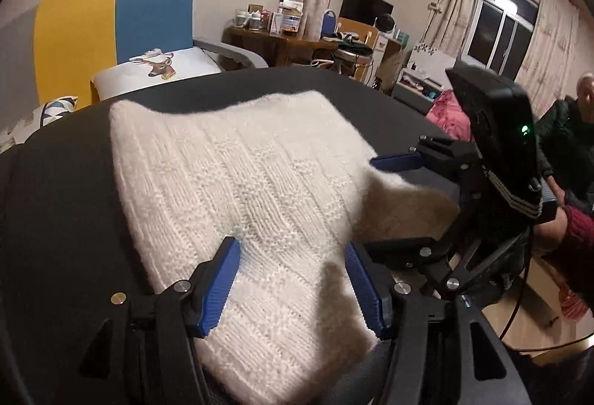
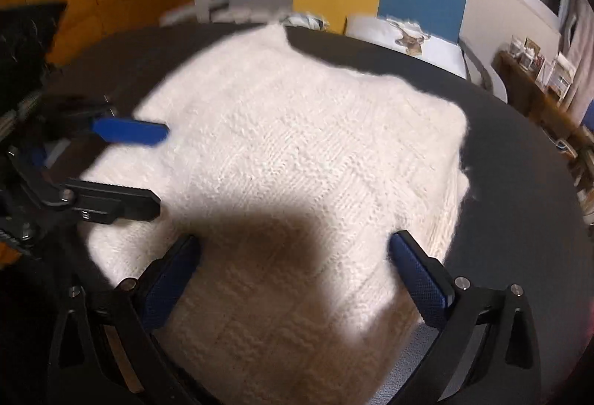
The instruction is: Fold clothes
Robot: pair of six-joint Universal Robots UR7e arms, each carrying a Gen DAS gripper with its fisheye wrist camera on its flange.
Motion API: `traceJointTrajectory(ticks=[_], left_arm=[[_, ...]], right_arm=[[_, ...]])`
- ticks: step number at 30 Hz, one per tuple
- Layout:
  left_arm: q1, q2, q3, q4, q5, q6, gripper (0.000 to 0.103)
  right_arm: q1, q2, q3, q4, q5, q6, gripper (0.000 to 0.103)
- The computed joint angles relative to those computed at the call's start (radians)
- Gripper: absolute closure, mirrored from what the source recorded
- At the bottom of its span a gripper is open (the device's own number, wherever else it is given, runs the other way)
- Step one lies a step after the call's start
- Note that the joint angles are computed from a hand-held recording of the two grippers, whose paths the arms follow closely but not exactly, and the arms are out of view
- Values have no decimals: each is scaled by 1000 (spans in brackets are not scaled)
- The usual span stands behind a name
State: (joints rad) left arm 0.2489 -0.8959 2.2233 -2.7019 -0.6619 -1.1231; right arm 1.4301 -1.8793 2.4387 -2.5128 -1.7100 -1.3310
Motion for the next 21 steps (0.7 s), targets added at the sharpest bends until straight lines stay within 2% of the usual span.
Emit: traceJointTrajectory(ticks=[2, 5, 7, 9, 11, 14, 15, 16, 17, 19, 21], left_arm=[[5, -26, 21, -93, 24, 9, 43], [12, -54, 28, -127, 118, 32, 43], [40, -78, 25, -132, 133, 46, 43], [85, -83, 9, -174, 128, 96, 43], [137, -79, -12, -177, 92, 117, 43], [208, -64, -55, -47, -6, 75, 44], [200, -50, -52, -51, 12, 82, 43], [195, -41, -49, -57, 22, 86, 43], [192, -41, -47, -67, 22, 83, 43], [187, -47, -37, -118, 18, 104, 43], [189, -56, -34, -170, 26, 153, 43]], right_arm=[[1, -13, -20, 53, 6, 13, 0], [40, 10, -86, 127, 19, 23, 0], [63, 21, -107, 118, 40, 21, 0], [78, 48, -134, 113, 60, 33, 0], [101, 121, -177, 103, 62, 50, 0], [113, 307, -265, 65, 38, 66, 0], [109, 344, -275, 56, -8, 83, 0], [91, 376, -293, 72, -23, 107, 0], [60, 391, -321, 128, 4, 147, 0], [28, 395, -346, 169, 60, 159, 0], [30, 384, -346, 180, 55, 163, 0]])
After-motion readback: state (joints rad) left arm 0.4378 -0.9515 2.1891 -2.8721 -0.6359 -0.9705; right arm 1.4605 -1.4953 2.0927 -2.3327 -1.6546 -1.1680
